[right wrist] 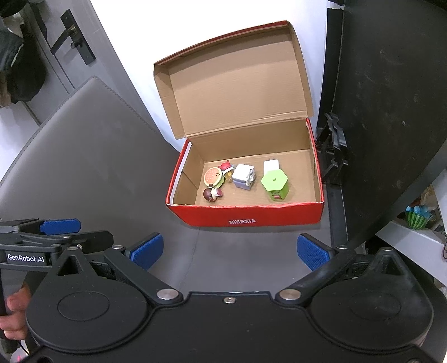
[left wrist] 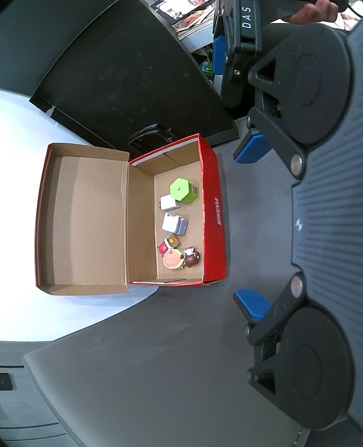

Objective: Organize objects

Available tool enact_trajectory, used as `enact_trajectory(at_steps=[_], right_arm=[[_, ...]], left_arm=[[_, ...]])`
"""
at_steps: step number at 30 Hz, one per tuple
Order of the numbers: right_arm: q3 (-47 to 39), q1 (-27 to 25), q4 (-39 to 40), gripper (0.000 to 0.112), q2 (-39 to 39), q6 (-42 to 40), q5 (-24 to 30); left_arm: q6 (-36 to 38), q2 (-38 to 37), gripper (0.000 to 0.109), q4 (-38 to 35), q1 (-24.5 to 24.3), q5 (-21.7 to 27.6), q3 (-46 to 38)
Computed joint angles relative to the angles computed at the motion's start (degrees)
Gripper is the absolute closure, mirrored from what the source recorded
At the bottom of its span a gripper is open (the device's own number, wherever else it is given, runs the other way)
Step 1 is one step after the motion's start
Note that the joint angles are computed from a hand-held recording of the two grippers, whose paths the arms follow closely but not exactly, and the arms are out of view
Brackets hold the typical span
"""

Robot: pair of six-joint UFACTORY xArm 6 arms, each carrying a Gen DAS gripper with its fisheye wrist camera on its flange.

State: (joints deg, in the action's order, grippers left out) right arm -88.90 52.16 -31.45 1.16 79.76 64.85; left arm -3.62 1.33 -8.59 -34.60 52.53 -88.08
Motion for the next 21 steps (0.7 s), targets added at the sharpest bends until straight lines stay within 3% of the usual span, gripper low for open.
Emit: enact_trajectory(at_steps=[21], right_arm=[[-0.01,0.31,-0.29,0.009,-0.04,0.84,0.47]], left_arm=[[0.35,-0.04,0.013,-0.23,0.19,0.35,-0.1]])
